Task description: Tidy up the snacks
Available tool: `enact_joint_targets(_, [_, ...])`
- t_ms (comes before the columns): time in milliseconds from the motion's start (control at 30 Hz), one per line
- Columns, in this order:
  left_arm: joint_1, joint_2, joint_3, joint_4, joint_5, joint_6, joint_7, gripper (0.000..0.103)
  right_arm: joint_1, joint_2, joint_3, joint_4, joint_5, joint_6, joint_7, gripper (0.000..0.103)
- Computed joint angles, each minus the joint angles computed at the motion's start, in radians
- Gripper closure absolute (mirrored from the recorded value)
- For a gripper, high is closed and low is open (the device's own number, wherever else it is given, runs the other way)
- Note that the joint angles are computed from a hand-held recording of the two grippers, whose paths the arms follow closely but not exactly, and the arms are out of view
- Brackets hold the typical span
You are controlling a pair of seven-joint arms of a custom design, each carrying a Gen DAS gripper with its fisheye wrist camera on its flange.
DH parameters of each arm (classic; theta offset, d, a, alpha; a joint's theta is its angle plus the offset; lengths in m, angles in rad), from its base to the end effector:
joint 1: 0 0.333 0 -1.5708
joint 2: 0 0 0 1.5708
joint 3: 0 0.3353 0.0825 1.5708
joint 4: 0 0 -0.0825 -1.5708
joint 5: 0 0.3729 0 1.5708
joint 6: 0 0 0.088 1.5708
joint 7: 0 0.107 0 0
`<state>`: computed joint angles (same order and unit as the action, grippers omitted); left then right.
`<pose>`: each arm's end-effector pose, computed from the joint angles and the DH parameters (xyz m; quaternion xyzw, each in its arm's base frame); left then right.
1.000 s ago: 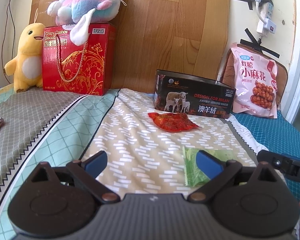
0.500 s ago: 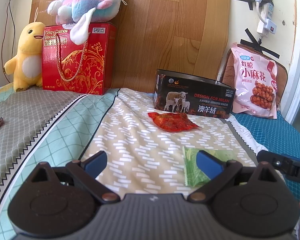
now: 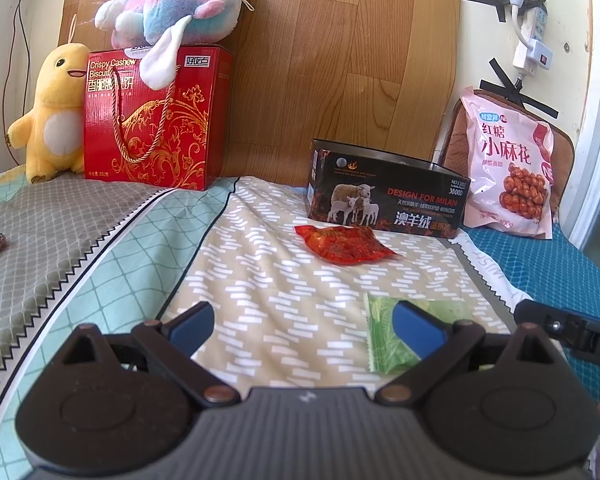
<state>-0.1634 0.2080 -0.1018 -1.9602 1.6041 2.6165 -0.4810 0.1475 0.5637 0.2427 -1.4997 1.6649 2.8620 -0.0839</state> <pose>0.5906 -0.1803 0.4261 -0.7359 0.4470 -0.3249 0.3914 0.7025 0.1905 0.4060 -0.7007 0.4469 -0.1581 0.5332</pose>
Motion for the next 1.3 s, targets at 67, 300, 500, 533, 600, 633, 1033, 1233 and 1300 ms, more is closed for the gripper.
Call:
enact_joint_targets(67, [0.000, 0.000, 0.000, 0.000, 0.000, 0.000, -0.001, 0.004, 0.000, 0.000, 0.000, -0.001, 0.000, 0.000, 0.000, 0.012])
enact_joint_targets(300, [0.000, 0.000, 0.000, -0.001, 0.001, 0.000, -0.002, 0.004, -0.001, -0.001, 0.000, -0.001, 0.000, 0.000, 0.001, 0.012])
enact_joint_targets(500, [0.001, -0.001, 0.001, -0.001, 0.004, 0.003, -0.004, 0.004, -0.001, -0.002, 0.000, -0.002, 0.000, -0.002, 0.000, 0.012])
enact_joint_targets(533, [0.001, -0.001, 0.001, -0.001, 0.004, 0.003, -0.004, 0.004, -0.002, -0.002, 0.000, -0.002, 0.001, -0.002, 0.000, 0.012])
enact_joint_targets(600, [0.002, -0.001, 0.001, -0.001, 0.004, 0.003, -0.005, 0.004, -0.002, -0.003, -0.001, -0.003, 0.001, -0.003, 0.000, 0.012])
enact_joint_targets(633, [0.002, -0.001, 0.001, -0.001, 0.004, 0.004, -0.004, 0.004, -0.002, -0.003, -0.001, -0.003, 0.001, -0.003, 0.000, 0.012])
enact_joint_targets(1033, [-0.001, 0.000, 0.000, 0.001, -0.005, 0.002, -0.012, 0.004, -0.003, -0.006, -0.003, -0.007, 0.007, -0.006, -0.005, 0.012])
enact_joint_targets(1233, [0.000, 0.000, 0.001, 0.000, 0.001, 0.003, -0.017, 0.004, -0.002, -0.007, -0.004, -0.009, 0.009, -0.006, -0.006, 0.012])
enact_joint_targets(1300, [0.000, 0.000, 0.001, 0.000, 0.002, 0.002, -0.019, 0.004, -0.001, -0.008, -0.005, -0.009, 0.008, -0.006, -0.005, 0.012])
